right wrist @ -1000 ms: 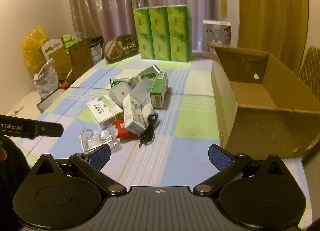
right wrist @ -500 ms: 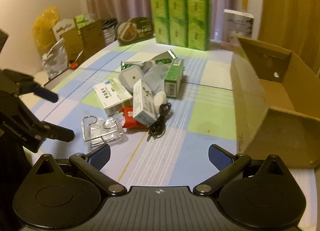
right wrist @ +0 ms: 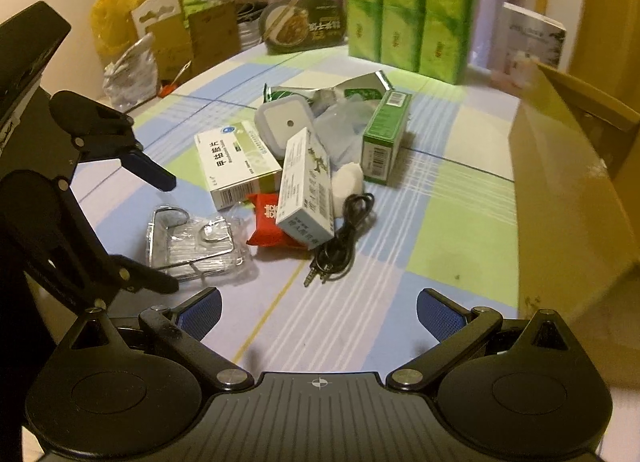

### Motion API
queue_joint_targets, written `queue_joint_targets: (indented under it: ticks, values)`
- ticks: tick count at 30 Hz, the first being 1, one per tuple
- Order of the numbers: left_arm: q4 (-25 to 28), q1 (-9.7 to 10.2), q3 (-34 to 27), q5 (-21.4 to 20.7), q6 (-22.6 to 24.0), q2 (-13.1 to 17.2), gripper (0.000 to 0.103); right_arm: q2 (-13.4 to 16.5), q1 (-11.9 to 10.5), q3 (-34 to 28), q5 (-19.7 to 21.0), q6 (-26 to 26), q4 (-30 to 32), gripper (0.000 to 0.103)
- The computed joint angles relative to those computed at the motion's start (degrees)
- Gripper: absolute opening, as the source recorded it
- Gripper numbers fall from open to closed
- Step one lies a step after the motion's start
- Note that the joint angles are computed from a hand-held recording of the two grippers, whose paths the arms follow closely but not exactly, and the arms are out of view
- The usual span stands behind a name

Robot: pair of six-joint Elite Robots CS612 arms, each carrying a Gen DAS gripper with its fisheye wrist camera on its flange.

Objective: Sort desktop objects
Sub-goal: 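Grasp the black cable with the right gripper while the left grasps the plastic-wrapped rack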

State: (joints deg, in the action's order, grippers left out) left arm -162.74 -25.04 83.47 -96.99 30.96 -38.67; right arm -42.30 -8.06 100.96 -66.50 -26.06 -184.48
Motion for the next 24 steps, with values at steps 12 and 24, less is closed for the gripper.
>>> queue_joint_targets:
  ticks: [12, 24]
  values:
    - [-0.6, 0.38, -1.2, -1.4, -6.5, 1.3, 0.050, 3.3, 0.9, -5.3, -2.3, 2.3, 1.9, 0.087]
    - [-1.8, -0.91, -0.6, 2.3, -17.4, 0.9, 0.049, 5.4, 1.5, -8.6, -3.1, 2.5, 3.7, 0.024]
